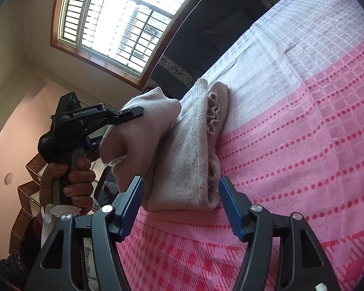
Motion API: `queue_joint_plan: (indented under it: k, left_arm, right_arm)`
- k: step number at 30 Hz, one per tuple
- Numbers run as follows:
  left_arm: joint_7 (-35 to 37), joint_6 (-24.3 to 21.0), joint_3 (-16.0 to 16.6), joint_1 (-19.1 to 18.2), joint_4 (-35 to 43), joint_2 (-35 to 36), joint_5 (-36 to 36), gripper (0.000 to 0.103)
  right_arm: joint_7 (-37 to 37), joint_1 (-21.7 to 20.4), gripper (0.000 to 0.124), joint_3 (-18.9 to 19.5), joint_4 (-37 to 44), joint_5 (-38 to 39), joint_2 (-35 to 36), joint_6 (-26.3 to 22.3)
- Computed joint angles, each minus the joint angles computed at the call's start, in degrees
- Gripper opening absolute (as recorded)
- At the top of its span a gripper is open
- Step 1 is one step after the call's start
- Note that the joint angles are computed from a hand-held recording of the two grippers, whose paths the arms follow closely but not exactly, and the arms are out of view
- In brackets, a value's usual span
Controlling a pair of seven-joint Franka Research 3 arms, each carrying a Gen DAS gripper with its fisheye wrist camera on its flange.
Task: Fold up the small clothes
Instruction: 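Fold the held side over the stack with the left tool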
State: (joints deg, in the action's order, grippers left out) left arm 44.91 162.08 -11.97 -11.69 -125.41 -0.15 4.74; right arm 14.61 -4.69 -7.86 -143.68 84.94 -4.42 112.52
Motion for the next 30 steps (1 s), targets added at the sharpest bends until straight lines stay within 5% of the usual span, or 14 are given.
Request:
queue_joint_plan:
  k: [17, 22, 30]
  left_arm:
    - [-4.4, -1.4, -0.7, -0.9, 3.7, 4.9, 3.7, 0.022]
    - [1.9, -2.7, -1.9, -0.3, 4.2, 4.7, -3.0, 0.024]
    - [20.8, 4.7, -4.0, -0.9, 1.4, 1.4, -21.9, 0.029]
  right_arm:
    - [-0.3, -0.6, 0.062, 0.0, 0.5, 0.5, 0.9, -1.6]
    - [-0.3, -0.6, 0.062, 0.0, 0.4, 0.5, 0.8, -1.7]
    - [-0.4, -0.7, 0.061, -0.2, 0.2, 0.8, 0.7, -2.4]
